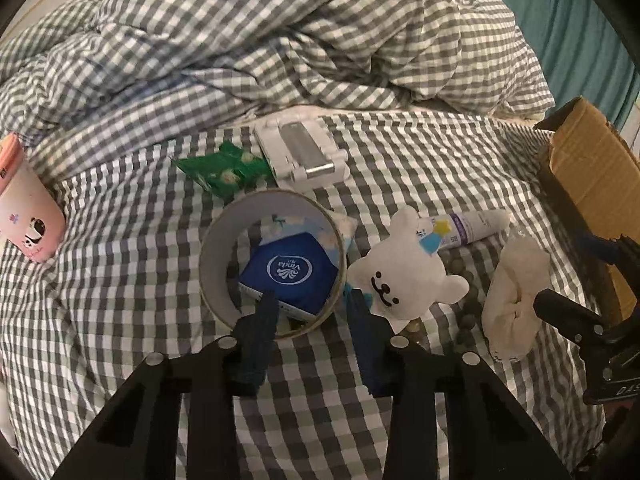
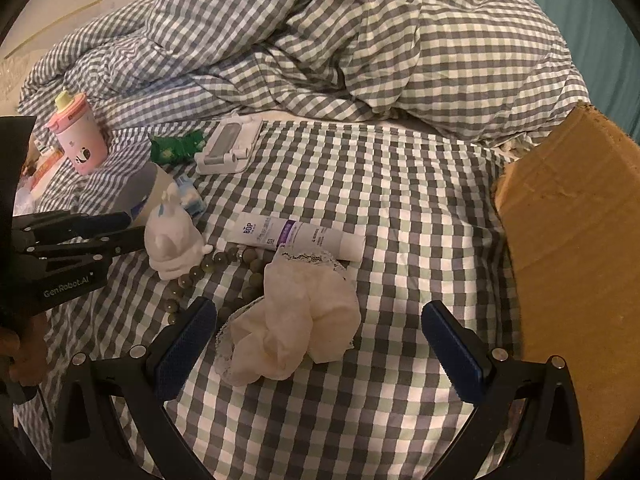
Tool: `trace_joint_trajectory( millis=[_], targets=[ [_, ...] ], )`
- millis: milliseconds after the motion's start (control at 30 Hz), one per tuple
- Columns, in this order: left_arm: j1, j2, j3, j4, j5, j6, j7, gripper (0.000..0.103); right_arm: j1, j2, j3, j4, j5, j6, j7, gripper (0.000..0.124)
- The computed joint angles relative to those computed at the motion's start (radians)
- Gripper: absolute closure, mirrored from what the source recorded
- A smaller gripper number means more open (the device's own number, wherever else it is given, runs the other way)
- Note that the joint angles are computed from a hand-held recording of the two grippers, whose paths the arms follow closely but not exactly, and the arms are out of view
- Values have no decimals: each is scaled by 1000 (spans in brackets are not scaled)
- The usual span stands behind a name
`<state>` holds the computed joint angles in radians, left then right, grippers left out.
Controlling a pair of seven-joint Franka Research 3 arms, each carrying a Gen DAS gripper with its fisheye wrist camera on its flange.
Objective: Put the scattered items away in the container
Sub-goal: 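Grasp the tape roll with the left tool while the right tool grasps the white lace cloth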
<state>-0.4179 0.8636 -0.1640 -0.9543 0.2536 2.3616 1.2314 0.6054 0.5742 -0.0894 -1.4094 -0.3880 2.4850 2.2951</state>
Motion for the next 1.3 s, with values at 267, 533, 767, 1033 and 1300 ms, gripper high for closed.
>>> trace_joint_trajectory(
  millis=[267, 533, 767, 1033, 1300],
  targets=[
    [6, -30, -10, -63, -12, 49, -4, 90, -10, 44, 8, 48, 33, -46, -33, 22],
    [-8, -61, 14, -106, 31, 77, -64, 94, -27, 52, 26, 53, 86, -54, -78, 57],
    [-28, -82, 41, -122, 95, 70, -128, 94, -15, 47, 18, 49, 90, -61, -87, 91],
    [-45, -142, 71, -183, 175, 64, -248, 94, -5, 0, 10, -2, 66, -31, -60, 102],
    [-48, -232, 75, -286, 253, 68, -369, 94, 10, -74, 7, -69, -1, -7, -3, 103]
  ],
)
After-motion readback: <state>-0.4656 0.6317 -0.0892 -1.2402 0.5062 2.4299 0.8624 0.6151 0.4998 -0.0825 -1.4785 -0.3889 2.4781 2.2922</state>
